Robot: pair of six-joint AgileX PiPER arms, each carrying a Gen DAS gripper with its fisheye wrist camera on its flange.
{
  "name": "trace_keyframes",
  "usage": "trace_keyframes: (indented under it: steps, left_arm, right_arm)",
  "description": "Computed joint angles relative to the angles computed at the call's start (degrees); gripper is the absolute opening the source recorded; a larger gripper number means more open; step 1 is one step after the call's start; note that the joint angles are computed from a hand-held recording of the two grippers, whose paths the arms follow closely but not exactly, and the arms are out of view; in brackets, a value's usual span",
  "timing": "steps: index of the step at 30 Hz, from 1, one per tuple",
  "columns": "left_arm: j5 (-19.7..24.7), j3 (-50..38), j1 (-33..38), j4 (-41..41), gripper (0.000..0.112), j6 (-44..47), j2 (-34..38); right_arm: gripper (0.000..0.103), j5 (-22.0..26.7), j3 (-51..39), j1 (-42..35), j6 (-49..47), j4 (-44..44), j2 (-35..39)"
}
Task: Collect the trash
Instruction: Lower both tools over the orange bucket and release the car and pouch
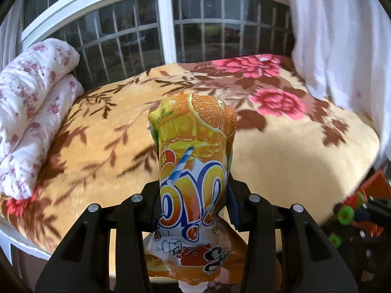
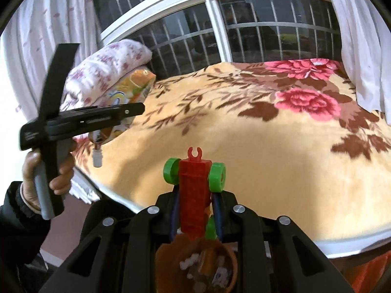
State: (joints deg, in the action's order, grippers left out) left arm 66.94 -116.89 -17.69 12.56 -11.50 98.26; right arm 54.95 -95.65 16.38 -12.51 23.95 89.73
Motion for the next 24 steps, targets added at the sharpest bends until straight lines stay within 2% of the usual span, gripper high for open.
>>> trace_keyframes:
  steps: [7, 12, 16, 19, 24]
  left_arm:
    - [-8.2, 26.8, -4.4, -1.7, 0.041, 0.2, -19.3]
    - [-10.3, 40.7, -6.0, -4.4, 0.041, 1.6, -27.1]
    - [-12.0, 48.5, -7.5, -4.7, 0.041, 2.3, -28.6]
    - [-15.0, 53.9, -8.4, -5.1, 0.041, 4.7, -28.0]
    - [-18.7, 56.6, -7.6, -7.5, 0.041, 7.4, -18.0]
  right_arm:
    - [0.023, -1.9, 13.4, 5.0, 2.3, -4.1, -10.5]
    - [0.023, -1.2, 19.1, 6.8, 3.0, -5.0, -13.0]
    - [0.023, -1.3, 22.8, 8.6, 4.5, -7.8, -12.6]
    - [0.023, -1.6, 24.4, 9.0, 4.2, -7.5, -11.1]
    - [0.023, -4.0, 26.8, 8.3, 3.1, -7.6, -4.2]
